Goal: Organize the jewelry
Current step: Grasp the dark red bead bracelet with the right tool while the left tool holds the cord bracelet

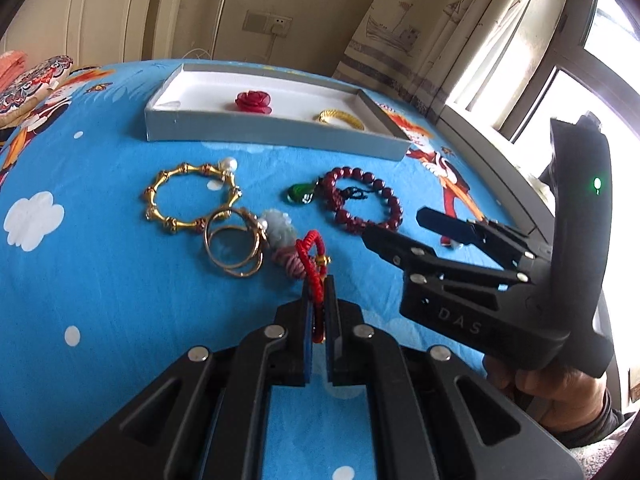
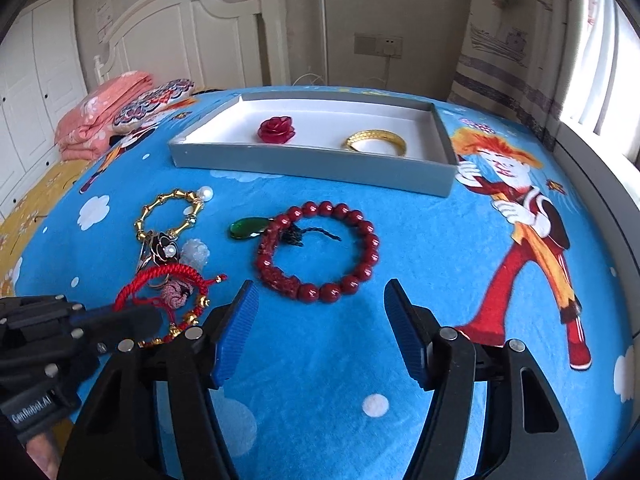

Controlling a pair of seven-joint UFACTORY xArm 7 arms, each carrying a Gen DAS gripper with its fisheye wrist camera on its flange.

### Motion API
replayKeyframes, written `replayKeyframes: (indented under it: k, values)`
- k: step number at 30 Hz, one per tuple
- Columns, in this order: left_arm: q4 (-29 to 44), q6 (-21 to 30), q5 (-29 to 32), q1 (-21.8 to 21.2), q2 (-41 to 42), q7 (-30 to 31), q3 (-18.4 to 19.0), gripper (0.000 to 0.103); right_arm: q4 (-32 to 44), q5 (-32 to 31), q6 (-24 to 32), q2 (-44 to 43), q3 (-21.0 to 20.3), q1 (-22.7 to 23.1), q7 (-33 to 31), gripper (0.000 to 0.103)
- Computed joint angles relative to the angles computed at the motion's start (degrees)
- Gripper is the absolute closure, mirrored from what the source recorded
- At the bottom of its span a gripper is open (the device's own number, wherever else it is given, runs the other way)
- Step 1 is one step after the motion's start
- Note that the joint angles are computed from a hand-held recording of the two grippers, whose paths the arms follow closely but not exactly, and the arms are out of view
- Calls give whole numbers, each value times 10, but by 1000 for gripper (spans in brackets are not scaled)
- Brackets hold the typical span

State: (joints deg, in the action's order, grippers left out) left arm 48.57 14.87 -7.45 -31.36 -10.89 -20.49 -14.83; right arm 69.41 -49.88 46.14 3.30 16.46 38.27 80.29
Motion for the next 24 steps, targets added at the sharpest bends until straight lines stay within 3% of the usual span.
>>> replayKeyframes:
  k: [8, 13, 15, 24]
  values:
    - [-15, -21, -5, 1, -11, 5, 2, 99, 54, 29, 19, 46, -13, 12, -77, 41]
    - [-19, -41, -12, -4, -21, 6, 8, 99, 46, 42, -14, 44, -23, 15, -92, 71]
    - [-20, -45, -14, -6, -25, 8, 10, 99, 39, 40, -25, 40, -24, 15, -87, 100]
    - [-17, -46, -12, -6, -24, 6, 11, 99, 14, 26, -43, 15, -18, 7, -61, 100]
